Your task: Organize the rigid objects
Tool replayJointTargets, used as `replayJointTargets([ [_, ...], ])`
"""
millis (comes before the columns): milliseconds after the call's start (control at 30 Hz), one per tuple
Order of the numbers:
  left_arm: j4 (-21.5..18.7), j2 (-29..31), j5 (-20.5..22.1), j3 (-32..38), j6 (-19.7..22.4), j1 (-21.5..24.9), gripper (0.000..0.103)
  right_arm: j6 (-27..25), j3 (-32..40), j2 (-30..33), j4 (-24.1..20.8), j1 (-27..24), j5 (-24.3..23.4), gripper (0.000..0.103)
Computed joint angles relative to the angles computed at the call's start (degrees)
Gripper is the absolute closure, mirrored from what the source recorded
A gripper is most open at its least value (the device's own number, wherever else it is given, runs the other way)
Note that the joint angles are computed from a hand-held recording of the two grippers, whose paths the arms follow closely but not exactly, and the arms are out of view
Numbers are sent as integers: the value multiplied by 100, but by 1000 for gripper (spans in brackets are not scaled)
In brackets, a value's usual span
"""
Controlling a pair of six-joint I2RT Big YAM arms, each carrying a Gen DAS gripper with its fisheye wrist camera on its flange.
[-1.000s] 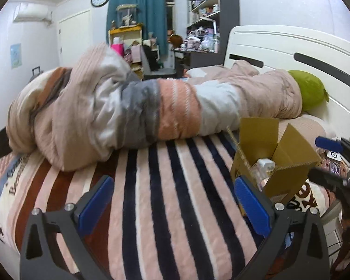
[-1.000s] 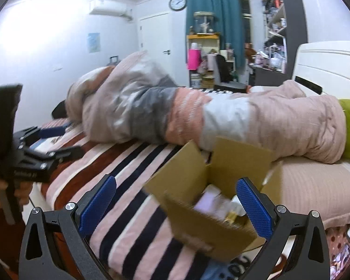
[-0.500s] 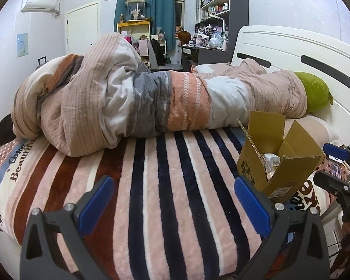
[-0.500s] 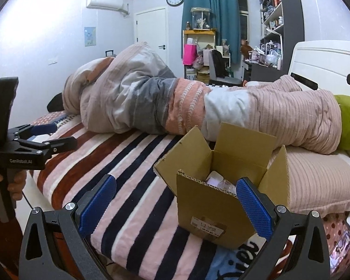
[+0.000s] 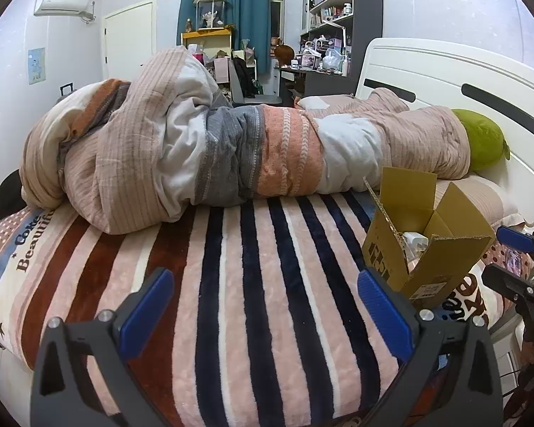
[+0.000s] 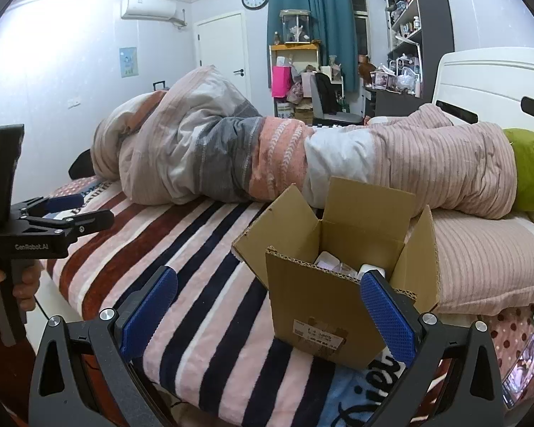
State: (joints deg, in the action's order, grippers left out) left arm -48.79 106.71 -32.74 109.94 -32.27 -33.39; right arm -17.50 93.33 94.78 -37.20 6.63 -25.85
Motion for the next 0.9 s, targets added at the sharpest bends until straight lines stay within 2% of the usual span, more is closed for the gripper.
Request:
replayJointTargets([
  [900,-145,61,-195,180,-90,-135,1,35,-70,-86,31,-16,-63,0],
])
